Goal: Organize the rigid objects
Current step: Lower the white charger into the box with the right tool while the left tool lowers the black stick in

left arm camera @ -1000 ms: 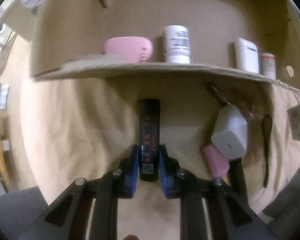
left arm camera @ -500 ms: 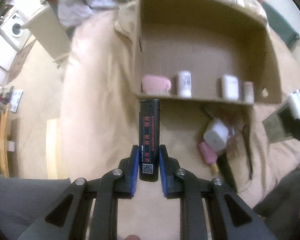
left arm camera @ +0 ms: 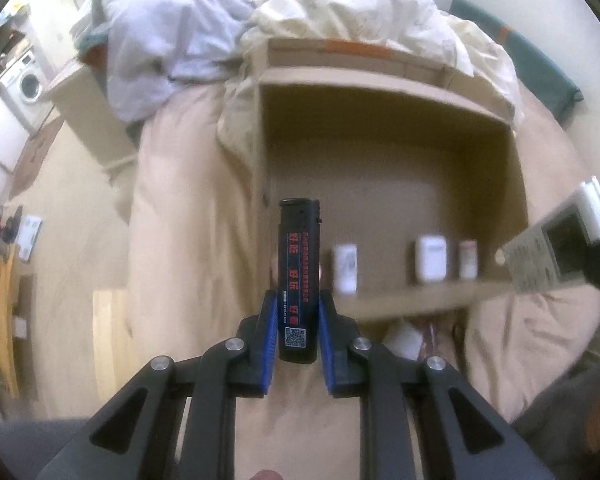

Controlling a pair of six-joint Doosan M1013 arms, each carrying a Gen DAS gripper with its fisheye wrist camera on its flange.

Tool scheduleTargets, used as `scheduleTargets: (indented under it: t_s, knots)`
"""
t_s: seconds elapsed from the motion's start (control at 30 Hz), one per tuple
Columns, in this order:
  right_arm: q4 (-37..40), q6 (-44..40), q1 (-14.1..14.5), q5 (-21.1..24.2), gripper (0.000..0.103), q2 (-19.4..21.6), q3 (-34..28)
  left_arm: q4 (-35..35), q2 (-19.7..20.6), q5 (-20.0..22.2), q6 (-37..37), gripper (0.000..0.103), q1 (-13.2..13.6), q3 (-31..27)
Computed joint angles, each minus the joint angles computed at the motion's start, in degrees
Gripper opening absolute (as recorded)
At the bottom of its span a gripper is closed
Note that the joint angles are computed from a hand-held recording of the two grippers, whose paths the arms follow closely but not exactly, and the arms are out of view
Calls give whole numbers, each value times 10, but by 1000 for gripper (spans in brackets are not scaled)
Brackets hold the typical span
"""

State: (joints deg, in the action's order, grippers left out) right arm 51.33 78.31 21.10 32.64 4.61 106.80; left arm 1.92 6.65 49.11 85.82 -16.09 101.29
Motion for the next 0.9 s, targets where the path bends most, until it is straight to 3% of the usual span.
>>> scheduleTargets:
  t_s: [0.2, 0.43, 0.6, 0.8, 0.9]
  knots:
    - [-65, 38, -7, -6, 70, 22, -37, 71, 24, -31, -6, 17, -26, -19]
    - [-110, 63, -3, -13, 70, 52, -48, 65, 56, -30, -2, 10, -27, -27]
    - [-208, 124, 8, 10, 70, 74, -61, 37, 77, -15, 0, 8, -20, -35]
    - [-253, 161, 11, 35, 70, 94, -73, 46, 76, -25, -3, 8, -21, -30]
    - [-313, 204, 19, 44, 70, 98, -78, 42, 74, -23, -1, 8, -20, -27]
